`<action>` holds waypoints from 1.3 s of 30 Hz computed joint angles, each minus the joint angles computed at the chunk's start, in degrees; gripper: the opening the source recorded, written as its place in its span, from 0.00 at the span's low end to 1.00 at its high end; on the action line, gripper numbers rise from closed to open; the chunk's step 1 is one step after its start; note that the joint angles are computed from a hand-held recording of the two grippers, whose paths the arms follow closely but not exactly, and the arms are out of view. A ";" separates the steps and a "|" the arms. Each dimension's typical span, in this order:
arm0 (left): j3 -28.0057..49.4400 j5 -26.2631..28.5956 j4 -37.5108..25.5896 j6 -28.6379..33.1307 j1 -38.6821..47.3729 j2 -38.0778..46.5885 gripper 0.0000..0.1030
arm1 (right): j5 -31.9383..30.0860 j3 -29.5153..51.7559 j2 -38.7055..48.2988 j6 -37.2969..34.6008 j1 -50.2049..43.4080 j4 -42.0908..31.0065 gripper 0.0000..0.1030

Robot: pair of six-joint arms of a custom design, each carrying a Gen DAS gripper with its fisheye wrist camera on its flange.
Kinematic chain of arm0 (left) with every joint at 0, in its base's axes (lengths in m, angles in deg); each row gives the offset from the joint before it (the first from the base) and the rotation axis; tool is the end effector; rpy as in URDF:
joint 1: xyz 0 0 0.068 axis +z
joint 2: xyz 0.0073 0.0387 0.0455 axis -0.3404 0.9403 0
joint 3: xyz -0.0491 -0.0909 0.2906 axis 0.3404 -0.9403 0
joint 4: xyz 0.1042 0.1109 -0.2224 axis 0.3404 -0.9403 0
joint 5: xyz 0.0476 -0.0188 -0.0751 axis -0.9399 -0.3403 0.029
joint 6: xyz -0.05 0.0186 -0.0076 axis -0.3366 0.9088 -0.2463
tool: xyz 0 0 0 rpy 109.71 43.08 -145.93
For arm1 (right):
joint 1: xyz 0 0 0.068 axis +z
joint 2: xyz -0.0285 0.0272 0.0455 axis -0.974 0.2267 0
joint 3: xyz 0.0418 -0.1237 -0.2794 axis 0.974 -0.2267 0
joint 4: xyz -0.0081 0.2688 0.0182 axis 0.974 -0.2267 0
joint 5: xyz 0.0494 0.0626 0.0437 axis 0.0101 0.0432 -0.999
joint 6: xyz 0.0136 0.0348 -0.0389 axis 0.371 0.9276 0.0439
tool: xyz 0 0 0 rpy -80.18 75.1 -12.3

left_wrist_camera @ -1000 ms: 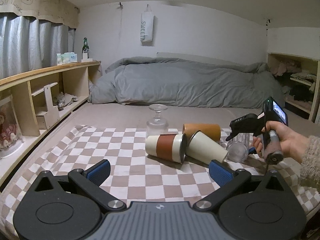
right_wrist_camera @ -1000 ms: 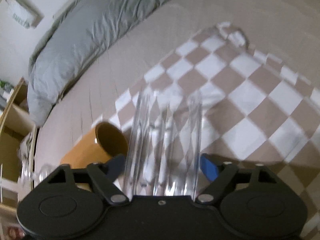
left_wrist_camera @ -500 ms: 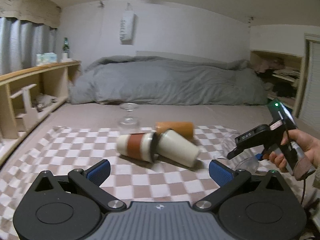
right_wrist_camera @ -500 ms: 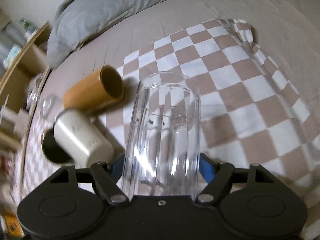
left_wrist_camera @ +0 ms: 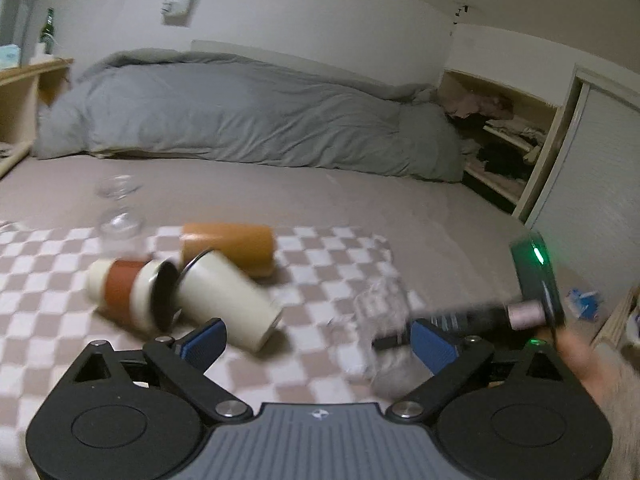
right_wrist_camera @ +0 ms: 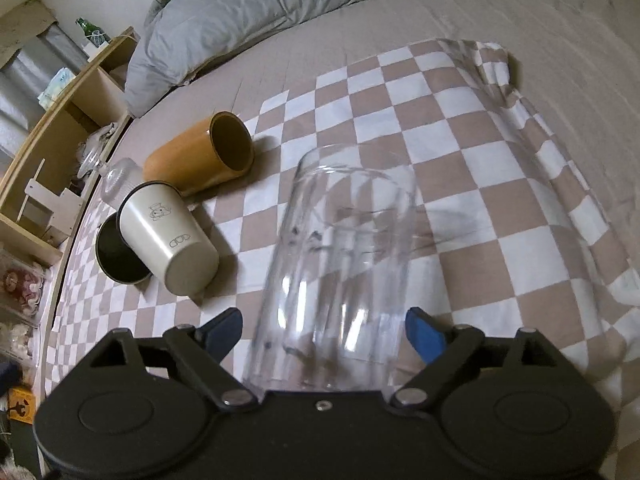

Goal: Flip cup upright
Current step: 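Lift the clear glass with the right gripper and rotate it upright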

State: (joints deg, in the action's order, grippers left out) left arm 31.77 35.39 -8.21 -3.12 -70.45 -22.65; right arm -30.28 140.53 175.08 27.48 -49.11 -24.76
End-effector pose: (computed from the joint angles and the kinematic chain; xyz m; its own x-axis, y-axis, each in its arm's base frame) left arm 0.1245 -0.1149 0.2610 -0.5218 -0.2799 -0.8058 -0.1508 0.9600 -0.2359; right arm 0.3387 0.1934 0.1793 -0.8542 -0.2243 -0.4691 -0.4387 0.7953 0.4184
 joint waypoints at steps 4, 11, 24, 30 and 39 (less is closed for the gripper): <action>2.91 17.02 11.32 10.11 15.01 9.52 0.95 | 0.06 -4.44 -4.86 -2.30 -1.34 1.57 0.89; 15.09 33.74 17.54 16.69 25.77 34.67 0.95 | 3.83 -13.41 -13.98 -10.56 -2.36 5.76 0.89; 32.45 42.55 9.69 16.42 29.23 55.70 0.84 | 1.34 -16.94 -16.83 -15.11 -6.46 6.58 0.89; 32.29 39.83 9.49 15.88 27.22 54.75 0.76 | 0.51 -17.91 -17.42 -14.57 -8.46 6.98 0.89; 24.61 29.24 19.56 20.30 19.21 44.86 0.76 | 0.41 -19.47 -19.43 -15.92 -9.35 7.69 0.88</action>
State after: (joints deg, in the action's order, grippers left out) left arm 56.37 64.63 11.35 17.18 -51.24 22.21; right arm -29.87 121.06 155.65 11.56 -58.46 -17.07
